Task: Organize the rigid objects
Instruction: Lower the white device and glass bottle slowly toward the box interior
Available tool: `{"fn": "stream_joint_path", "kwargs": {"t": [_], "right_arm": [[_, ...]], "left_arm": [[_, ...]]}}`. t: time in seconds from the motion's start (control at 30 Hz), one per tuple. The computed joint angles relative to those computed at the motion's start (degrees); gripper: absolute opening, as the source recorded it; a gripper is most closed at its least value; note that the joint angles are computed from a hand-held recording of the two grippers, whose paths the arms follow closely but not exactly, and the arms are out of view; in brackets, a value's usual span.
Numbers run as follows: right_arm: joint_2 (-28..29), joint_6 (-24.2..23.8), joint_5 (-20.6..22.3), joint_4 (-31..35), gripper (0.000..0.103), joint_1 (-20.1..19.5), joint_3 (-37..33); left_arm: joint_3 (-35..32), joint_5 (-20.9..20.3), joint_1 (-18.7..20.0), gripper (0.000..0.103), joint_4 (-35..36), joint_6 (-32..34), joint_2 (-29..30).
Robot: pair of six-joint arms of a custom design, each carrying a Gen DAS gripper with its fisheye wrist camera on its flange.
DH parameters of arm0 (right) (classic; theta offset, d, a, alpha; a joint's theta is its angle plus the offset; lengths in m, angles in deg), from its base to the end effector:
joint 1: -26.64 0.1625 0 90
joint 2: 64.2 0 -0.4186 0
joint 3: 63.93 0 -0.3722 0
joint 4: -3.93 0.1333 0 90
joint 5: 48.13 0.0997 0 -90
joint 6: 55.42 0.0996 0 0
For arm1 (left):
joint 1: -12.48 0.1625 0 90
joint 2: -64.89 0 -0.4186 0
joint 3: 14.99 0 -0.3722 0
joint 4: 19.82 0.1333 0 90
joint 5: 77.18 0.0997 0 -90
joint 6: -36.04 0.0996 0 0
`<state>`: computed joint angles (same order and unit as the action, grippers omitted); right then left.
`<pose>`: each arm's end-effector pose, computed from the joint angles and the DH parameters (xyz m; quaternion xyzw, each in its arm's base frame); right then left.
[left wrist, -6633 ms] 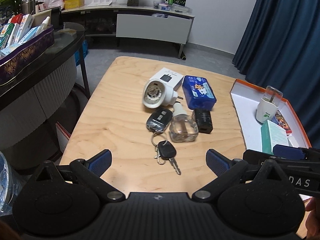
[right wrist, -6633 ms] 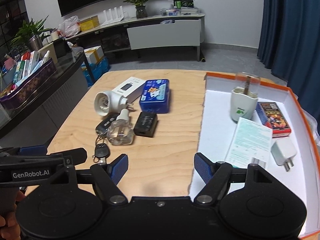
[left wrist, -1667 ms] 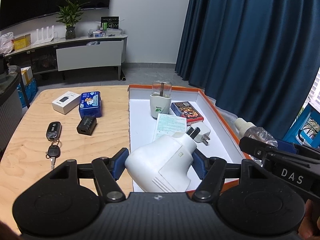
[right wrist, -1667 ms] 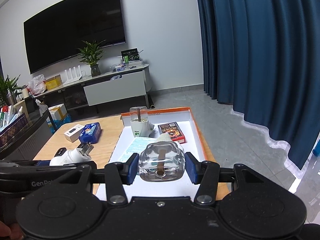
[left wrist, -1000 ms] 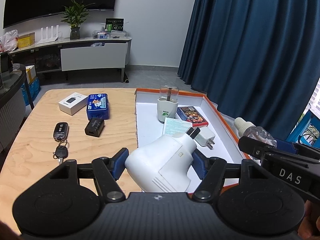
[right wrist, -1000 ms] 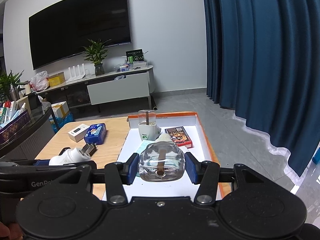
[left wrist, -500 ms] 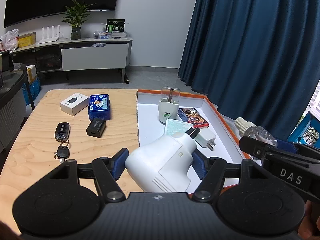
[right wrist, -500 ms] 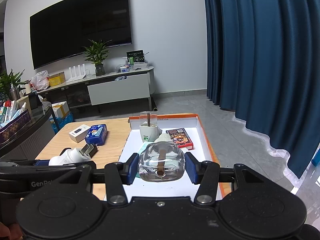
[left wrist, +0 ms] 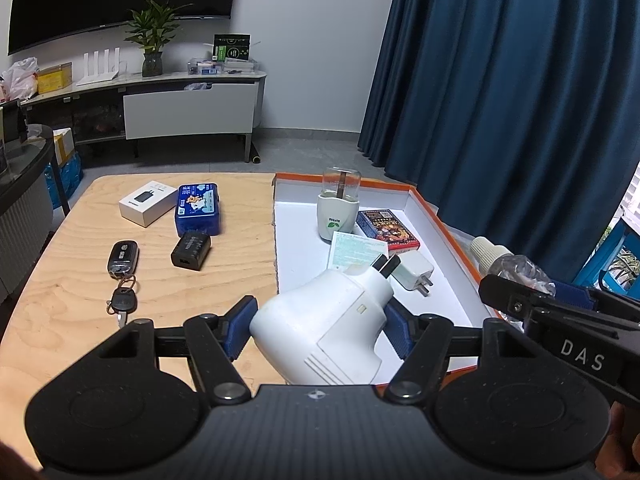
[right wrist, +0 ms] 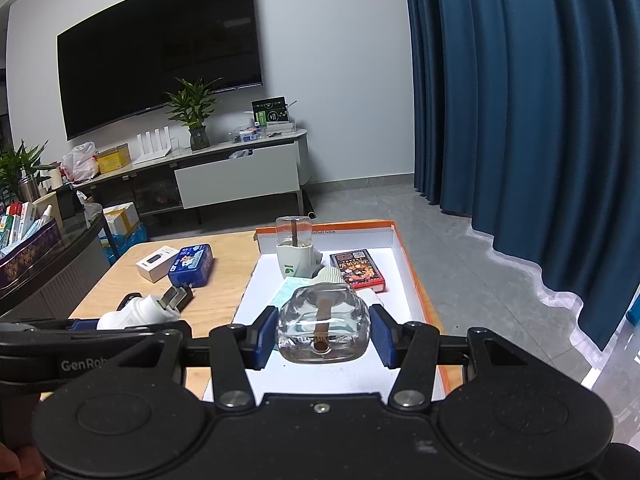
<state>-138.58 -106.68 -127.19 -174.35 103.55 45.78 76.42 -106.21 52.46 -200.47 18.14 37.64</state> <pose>0.0227 -0.5745 0.3711 0.3315 -0.8282 0.4211 0.1641 -0.3528 -0.5834 0.0204 0.1204 0.8383 -0.4396 0.2993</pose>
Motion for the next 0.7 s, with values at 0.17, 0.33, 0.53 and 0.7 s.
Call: {"fn": "stream_joint_path", "kwargs": {"t": [0.17, 0.33, 0.53, 0.7], "right_arm": [[0.41, 0.19, -0.25, 0.38, 0.060, -0.10, -0.34], [1.54, 0.23, -0.25, 1.30, 0.060, -0.30, -1.45], [2.72, 0.61, -0.40, 2.23, 0.060, -0.63, -2.74], [3.98, 0.91, -0.68, 2.96, 0.060, -0.76, -4.11]], "left_arm": [[-0.28, 0.01, -0.03, 0.068, 0.80, -0.32, 0.14], [-0.61, 0.38, 0.08, 0.068, 1.77, -1.22, 0.32], [-1.73, 0.61, 0.52, 0.068, 3.57, -2.30, 0.86], [-2.81, 0.81, 0.85, 0.068, 5.04, -2.95, 1.39]]}}
